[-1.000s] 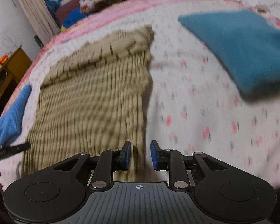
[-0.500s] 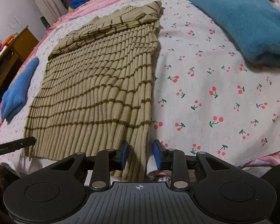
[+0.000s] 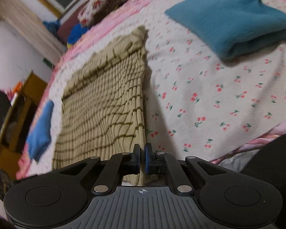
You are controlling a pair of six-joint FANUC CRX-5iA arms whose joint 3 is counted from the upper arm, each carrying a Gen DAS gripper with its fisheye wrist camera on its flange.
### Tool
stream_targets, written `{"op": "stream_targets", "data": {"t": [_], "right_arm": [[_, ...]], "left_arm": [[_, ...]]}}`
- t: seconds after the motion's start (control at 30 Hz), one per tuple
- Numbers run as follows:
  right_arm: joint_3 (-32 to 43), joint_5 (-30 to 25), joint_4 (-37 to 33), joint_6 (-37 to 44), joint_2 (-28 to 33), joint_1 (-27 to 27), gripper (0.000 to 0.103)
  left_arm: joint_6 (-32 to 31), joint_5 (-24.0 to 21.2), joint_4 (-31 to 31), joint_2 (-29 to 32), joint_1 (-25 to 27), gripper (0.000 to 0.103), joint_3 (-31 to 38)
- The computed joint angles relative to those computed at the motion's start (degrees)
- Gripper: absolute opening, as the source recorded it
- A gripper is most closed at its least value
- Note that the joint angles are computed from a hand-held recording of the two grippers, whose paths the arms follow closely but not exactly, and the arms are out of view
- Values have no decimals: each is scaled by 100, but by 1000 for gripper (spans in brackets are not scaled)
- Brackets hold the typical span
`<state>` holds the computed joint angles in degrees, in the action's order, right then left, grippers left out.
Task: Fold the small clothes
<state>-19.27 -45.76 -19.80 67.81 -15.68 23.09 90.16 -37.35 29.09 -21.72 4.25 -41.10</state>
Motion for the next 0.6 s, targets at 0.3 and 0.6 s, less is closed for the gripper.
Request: {"op": "stream_targets", "data": {"t": [0.3, 0.6], "right_arm": [[2, -156, 784, -759, 434, 326, 5], [130, -334, 881, -633, 654, 467, 18]], "left_arm": [[875, -245, -848, 52, 59, 15, 230], [331, -83, -187, 17, 157, 33, 24]]}}
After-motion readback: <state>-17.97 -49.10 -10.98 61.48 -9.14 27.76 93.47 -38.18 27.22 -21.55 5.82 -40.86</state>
